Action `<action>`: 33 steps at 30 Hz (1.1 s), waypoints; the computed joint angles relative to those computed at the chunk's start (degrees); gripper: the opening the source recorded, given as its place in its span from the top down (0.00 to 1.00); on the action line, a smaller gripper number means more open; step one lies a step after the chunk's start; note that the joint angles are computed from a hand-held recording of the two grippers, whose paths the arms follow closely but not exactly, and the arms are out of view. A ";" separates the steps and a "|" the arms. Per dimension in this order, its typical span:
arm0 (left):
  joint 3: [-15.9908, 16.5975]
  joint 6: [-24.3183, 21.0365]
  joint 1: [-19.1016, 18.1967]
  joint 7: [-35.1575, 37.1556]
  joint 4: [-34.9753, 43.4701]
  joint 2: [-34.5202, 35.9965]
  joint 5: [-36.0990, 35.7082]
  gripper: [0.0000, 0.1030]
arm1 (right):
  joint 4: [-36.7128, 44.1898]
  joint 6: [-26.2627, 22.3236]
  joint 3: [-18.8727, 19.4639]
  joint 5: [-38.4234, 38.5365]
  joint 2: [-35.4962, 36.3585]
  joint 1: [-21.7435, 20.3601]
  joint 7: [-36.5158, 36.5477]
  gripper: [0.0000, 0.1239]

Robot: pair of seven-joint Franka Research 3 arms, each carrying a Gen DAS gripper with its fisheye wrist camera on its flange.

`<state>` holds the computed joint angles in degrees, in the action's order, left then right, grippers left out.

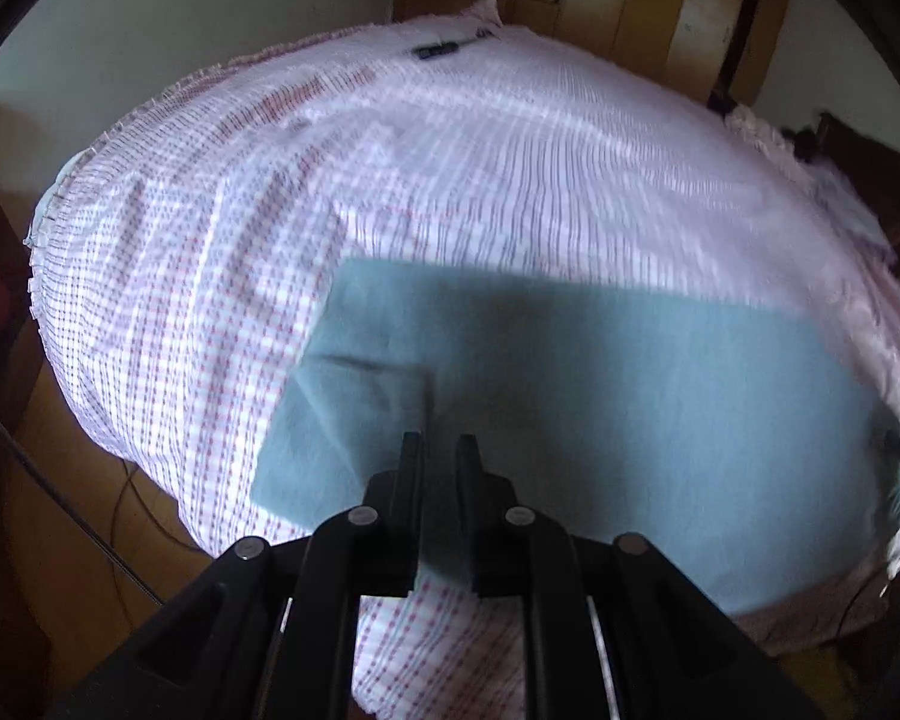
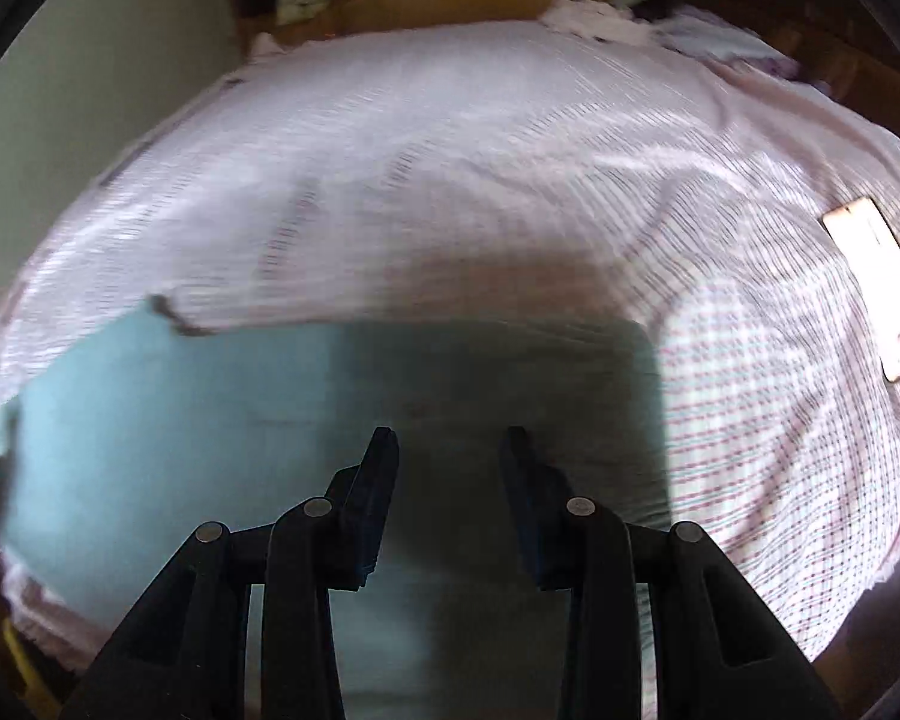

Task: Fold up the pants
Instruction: 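Move both tools over the folded pants toward the waistband end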

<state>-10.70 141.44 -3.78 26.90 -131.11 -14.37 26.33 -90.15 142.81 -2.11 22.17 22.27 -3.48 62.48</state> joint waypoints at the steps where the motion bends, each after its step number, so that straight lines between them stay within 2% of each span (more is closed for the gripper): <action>1: -0.10 -1.01 0.04 -0.09 -0.05 0.25 0.01 0.89 | 1.14 -0.65 -0.23 -0.15 1.33 -0.05 0.80 0.77; 4: 0.29 0.41 0.20 -2.44 -2.28 -1.11 -0.99 0.89 | 1.40 0.95 0.70 2.13 2.43 -1.12 -0.51 0.77; 6: -0.09 0.80 1.06 -4.88 -3.87 -3.30 0.33 0.89 | 0.70 2.81 -0.12 0.01 2.24 0.17 0.40 0.77; 10: -1.72 -8.15 2.52 -8.15 -3.91 -6.01 4.11 0.87 | -1.13 4.67 -0.89 -3.12 1.20 1.49 1.89 0.77; 12: -1.46 -9.72 2.30 -9.24 -4.87 -7.51 4.06 0.87 | -1.12 3.18 -0.74 -3.32 0.54 1.22 2.07 0.77; 19: -1.24 -6.95 1.82 -10.54 -6.91 -10.76 4.44 0.87 | -2.42 0.01 1.39 3.30 -2.23 -1.37 -4.25 0.77; 21: -1.15 -5.55 1.65 -9.43 -5.47 -9.44 4.68 0.87 | -1.28 -0.56 1.21 3.86 -1.63 -1.24 -4.68 0.77; 25: -1.14 -3.15 1.65 -7.16 -2.53 -5.41 5.32 0.87 | 3.87 -2.33 -0.26 1.92 2.48 -0.37 0.26 0.77; 28: -0.80 -1.53 1.69 -6.40 -1.46 -2.57 5.56 0.87 | 8.79 -4.61 0.88 3.42 6.41 -1.99 0.53 0.78; 33: 0.64 -1.51 1.42 -4.39 -0.46 2.15 2.67 0.87 | 11.16 -6.00 1.60 3.57 7.59 -2.50 0.34 0.78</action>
<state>-10.05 139.93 -2.37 22.51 -131.57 -12.22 29.00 -78.99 136.81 -0.51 25.74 29.86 -5.98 62.81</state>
